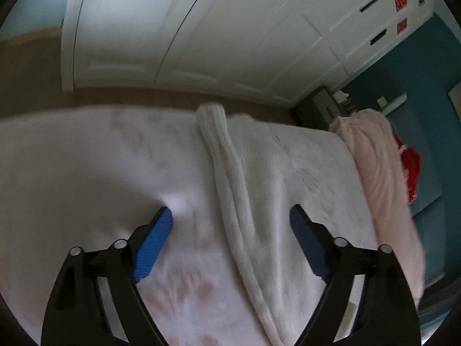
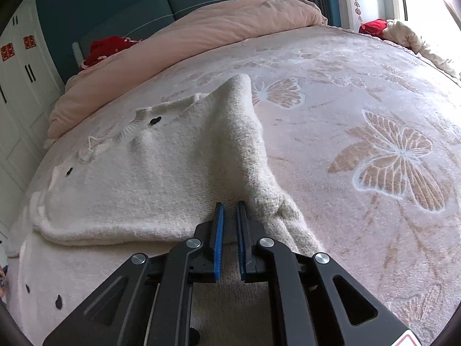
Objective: Fold small clothes
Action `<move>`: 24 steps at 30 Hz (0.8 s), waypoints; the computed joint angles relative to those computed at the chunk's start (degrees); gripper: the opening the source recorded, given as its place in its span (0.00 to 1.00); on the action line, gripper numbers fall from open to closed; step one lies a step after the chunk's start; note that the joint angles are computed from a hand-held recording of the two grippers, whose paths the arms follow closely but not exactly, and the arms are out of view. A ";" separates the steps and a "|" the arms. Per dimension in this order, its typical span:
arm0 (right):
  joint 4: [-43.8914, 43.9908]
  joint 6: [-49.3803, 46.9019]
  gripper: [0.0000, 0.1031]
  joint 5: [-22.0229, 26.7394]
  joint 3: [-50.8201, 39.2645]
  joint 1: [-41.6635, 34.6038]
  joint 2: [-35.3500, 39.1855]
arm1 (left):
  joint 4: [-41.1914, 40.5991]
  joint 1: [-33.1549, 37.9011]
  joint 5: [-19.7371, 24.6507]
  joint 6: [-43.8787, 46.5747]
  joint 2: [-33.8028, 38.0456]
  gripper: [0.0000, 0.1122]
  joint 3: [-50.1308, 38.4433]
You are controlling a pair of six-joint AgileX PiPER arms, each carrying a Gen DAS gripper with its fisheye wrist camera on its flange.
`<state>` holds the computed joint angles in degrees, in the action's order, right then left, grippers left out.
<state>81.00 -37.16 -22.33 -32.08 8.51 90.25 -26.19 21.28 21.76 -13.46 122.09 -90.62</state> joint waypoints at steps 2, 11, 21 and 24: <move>-1.02 1.27 0.06 -0.01 0.07 0.01 0.18 | 4.64 -1.25 6.25 -3.04 4.16 0.14 -8.12; -12.88 13.85 0.06 0.72 1.90 -1.42 0.31 | -14.25 -9.20 3.11 20.07 -9.13 0.07 -4.54; -35.43 36.22 0.06 2.44 5.37 -5.39 -1.03 | -16.73 -44.82 0.63 23.39 -14.48 0.13 1.67; -43.24 43.86 0.06 2.83 6.25 -6.84 -1.49 | -18.11 -50.67 -2.71 20.70 -11.34 0.30 9.05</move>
